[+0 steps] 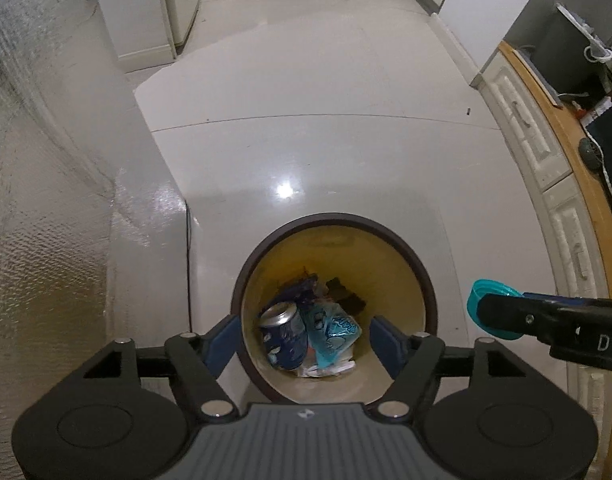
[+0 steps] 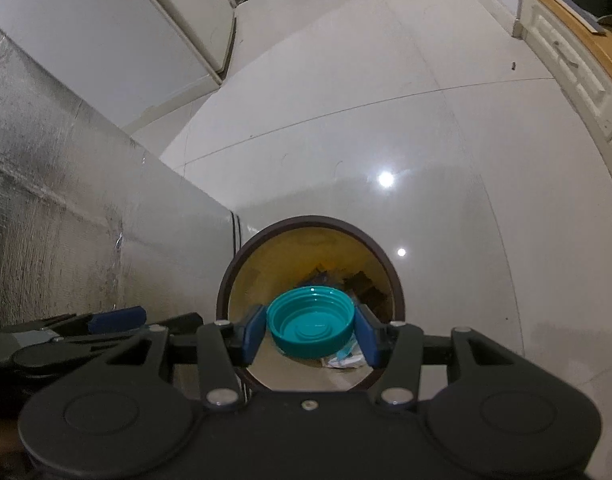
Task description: Collect trash
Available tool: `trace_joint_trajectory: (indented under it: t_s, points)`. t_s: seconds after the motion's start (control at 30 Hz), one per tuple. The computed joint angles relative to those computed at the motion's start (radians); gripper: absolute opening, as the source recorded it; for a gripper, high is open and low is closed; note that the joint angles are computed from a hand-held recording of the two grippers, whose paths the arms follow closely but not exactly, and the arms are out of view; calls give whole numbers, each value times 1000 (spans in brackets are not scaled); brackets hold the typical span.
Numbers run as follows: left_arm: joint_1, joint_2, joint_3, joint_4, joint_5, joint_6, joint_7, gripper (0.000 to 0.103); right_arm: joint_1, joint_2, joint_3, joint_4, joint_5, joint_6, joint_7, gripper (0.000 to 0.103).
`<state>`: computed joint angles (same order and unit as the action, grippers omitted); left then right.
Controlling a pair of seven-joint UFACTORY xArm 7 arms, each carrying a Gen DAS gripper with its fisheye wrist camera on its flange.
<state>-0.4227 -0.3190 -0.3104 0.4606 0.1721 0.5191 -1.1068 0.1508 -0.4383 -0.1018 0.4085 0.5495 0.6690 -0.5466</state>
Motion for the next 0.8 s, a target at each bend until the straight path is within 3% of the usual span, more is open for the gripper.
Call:
trace_joint_trajectory:
  t_s: [0.13, 0.2, 0.27, 0.47, 0.8]
  points:
    - [3, -19, -1, -7, 0, 21, -8, 81, 23, -27, -14, -19, 52, -46, -35, 54]
    - [5, -25, -5, -7, 4, 33, -15, 84, 28, -37, -26, -24, 74, -54, -42, 77]
    - [6, -33, -8, -8, 8, 44, -23, 87, 24, -36, -30, -21, 72, -48, -39, 89]
    - [4, -38, -21, 3, 29, 91, -37, 101, -6, -33, -4, -24, -11, -40, -10, 98]
    - [-28, -53, -2, 7, -26, 144, 11, 103, -43, -56, 3, -50, -119, -19, 21, 103]
